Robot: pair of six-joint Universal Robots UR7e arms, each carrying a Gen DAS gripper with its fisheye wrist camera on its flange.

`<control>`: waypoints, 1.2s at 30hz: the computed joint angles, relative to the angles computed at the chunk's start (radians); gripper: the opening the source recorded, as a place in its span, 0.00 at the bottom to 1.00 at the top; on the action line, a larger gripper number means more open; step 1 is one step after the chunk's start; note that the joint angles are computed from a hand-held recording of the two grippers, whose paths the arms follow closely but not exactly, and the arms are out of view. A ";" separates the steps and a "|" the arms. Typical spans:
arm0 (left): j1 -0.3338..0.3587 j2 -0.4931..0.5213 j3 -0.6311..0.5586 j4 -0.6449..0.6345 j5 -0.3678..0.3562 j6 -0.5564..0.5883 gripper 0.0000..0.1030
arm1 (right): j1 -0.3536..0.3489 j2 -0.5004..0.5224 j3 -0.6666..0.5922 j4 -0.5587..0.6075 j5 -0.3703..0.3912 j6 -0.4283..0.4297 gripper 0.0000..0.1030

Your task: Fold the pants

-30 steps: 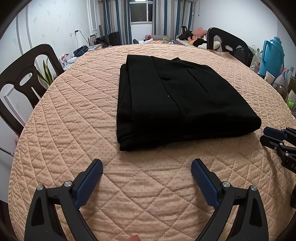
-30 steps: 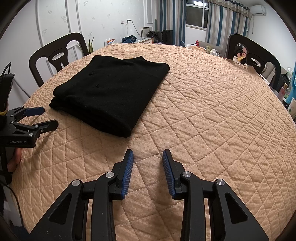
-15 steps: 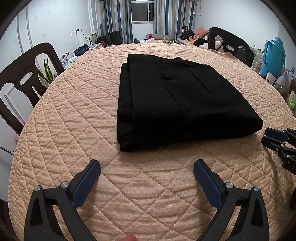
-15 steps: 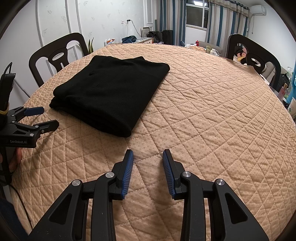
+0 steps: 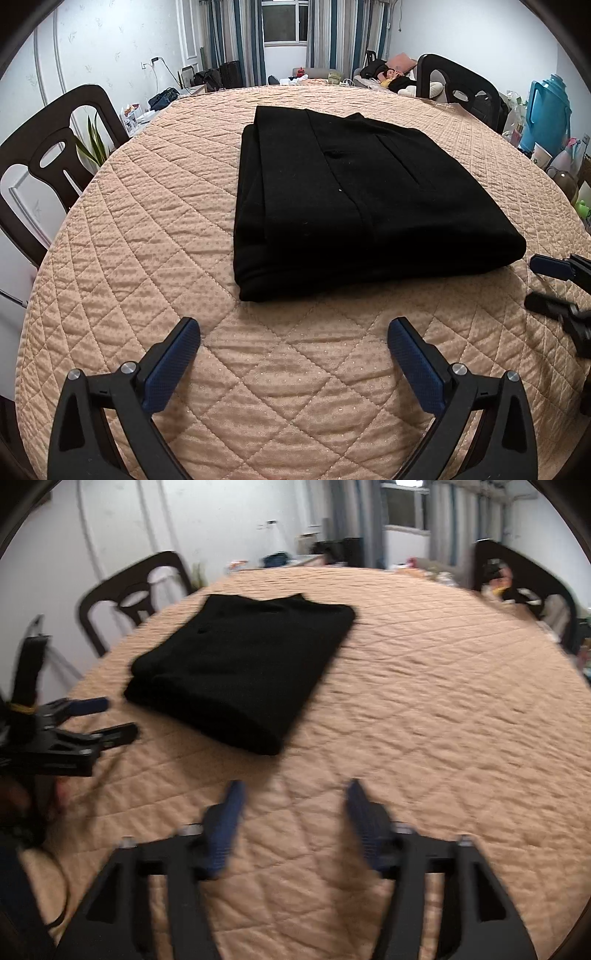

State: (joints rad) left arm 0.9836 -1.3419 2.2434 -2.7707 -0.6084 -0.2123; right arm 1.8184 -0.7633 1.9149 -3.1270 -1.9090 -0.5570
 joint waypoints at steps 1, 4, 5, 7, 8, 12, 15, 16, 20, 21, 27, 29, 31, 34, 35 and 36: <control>0.000 0.000 0.000 0.001 0.001 0.000 1.00 | 0.000 0.001 -0.004 0.015 0.007 -0.007 0.75; 0.000 -0.001 0.001 0.001 0.005 0.003 1.00 | 0.034 0.037 -0.013 -0.027 -0.083 -0.051 0.75; 0.000 -0.002 0.001 0.002 0.006 0.003 1.00 | 0.052 0.059 -0.017 -0.057 -0.132 -0.078 0.76; 0.001 0.000 -0.001 -0.003 0.000 0.004 1.00 | 0.060 0.066 -0.011 -0.085 -0.146 -0.092 0.76; 0.001 0.001 -0.001 -0.005 0.000 0.003 1.00 | 0.055 0.060 -0.012 -0.069 -0.135 -0.081 0.76; 0.000 -0.003 0.000 -0.001 0.000 0.001 1.00 | 0.047 0.053 -0.014 -0.051 -0.119 -0.071 0.76; 0.001 -0.007 0.001 0.000 -0.001 0.003 1.00 | 0.043 0.048 -0.012 -0.047 -0.112 -0.069 0.76; 0.002 -0.008 0.002 0.000 -0.001 0.003 1.00 | 0.042 0.046 -0.011 -0.046 -0.110 -0.068 0.76; 0.002 -0.013 0.003 0.005 0.001 0.004 1.00 | 0.043 0.048 -0.012 -0.048 -0.116 -0.073 0.76; 0.003 -0.016 0.003 0.005 0.000 0.006 1.00 | 0.044 0.049 -0.012 -0.050 -0.118 -0.074 0.76; 0.003 -0.017 0.004 0.006 0.000 0.006 1.00 | 0.044 0.050 -0.012 -0.051 -0.118 -0.074 0.76; 0.003 -0.017 0.004 0.006 -0.001 0.006 1.00 | 0.044 0.049 -0.012 -0.051 -0.118 -0.074 0.76; 0.002 -0.014 0.003 0.006 0.000 0.004 1.00 | 0.044 0.050 -0.012 -0.051 -0.118 -0.074 0.76; 0.002 -0.016 0.004 0.006 0.000 0.004 1.00 | 0.044 0.050 -0.012 -0.050 -0.119 -0.074 0.76; 0.003 -0.017 0.004 0.006 -0.001 0.005 1.00 | 0.044 0.049 -0.012 -0.050 -0.119 -0.074 0.76; 0.002 -0.014 0.003 0.006 0.000 0.004 1.00 | 0.044 0.050 -0.012 -0.050 -0.119 -0.073 0.76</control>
State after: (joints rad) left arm 0.9853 -1.3561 2.2467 -2.7651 -0.6088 -0.2087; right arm 1.8626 -0.7137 1.9028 -3.1771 -2.0277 -0.6304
